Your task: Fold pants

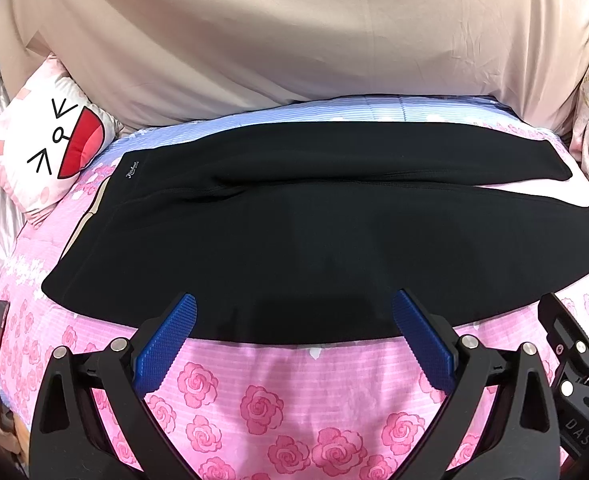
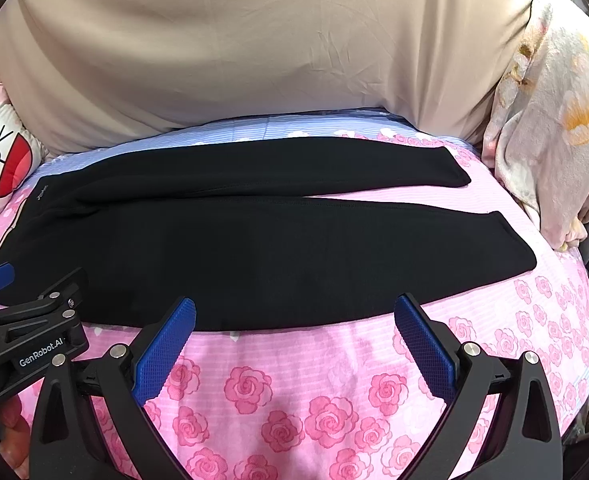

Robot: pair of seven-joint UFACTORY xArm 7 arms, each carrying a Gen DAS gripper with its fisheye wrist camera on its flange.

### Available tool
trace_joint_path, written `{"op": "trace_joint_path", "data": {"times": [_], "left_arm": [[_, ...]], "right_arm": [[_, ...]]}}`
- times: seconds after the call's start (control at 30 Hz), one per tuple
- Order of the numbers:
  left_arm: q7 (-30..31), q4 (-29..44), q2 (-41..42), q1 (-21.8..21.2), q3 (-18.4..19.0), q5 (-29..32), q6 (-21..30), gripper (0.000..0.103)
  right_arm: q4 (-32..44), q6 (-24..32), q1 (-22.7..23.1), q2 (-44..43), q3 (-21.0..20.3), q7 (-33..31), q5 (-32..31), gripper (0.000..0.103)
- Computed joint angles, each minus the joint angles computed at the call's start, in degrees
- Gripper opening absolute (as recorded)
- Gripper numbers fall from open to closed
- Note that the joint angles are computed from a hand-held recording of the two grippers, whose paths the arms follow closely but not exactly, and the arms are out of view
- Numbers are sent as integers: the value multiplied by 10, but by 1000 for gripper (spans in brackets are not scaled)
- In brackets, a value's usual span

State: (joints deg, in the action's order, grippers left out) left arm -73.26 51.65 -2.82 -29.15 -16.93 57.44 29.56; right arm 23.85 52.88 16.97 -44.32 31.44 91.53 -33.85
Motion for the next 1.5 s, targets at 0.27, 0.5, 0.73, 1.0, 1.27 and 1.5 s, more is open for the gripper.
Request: {"op": "trace_joint_path", "data": {"times": [0.27, 0.5, 0.73, 1.0, 1.27, 1.5], "left_arm": [[11, 5, 6, 0, 3, -6, 0, 97], [15, 7, 11, -1, 7, -9, -1, 97], [19, 19, 24, -6, 11, -11, 7, 97], [28, 40, 43, -16, 19, -14, 15, 97], [49, 65, 70, -28, 30, -26, 16, 97], [56, 84, 103, -33, 53, -29, -7, 97]], "right_arm": [[5, -1, -3, 8, -3, -3, -3, 98], [7, -8, -7, 18, -8, -3, -8, 98], [5, -16, -9, 21, -15, -8, -10, 98], [1, -30, -20, 21, -26, -16, -14, 98], [-22, -66, -34, 9, -46, -35, -23, 98], [-125, -148, -111, -104, -173, -156, -32, 98]]}}
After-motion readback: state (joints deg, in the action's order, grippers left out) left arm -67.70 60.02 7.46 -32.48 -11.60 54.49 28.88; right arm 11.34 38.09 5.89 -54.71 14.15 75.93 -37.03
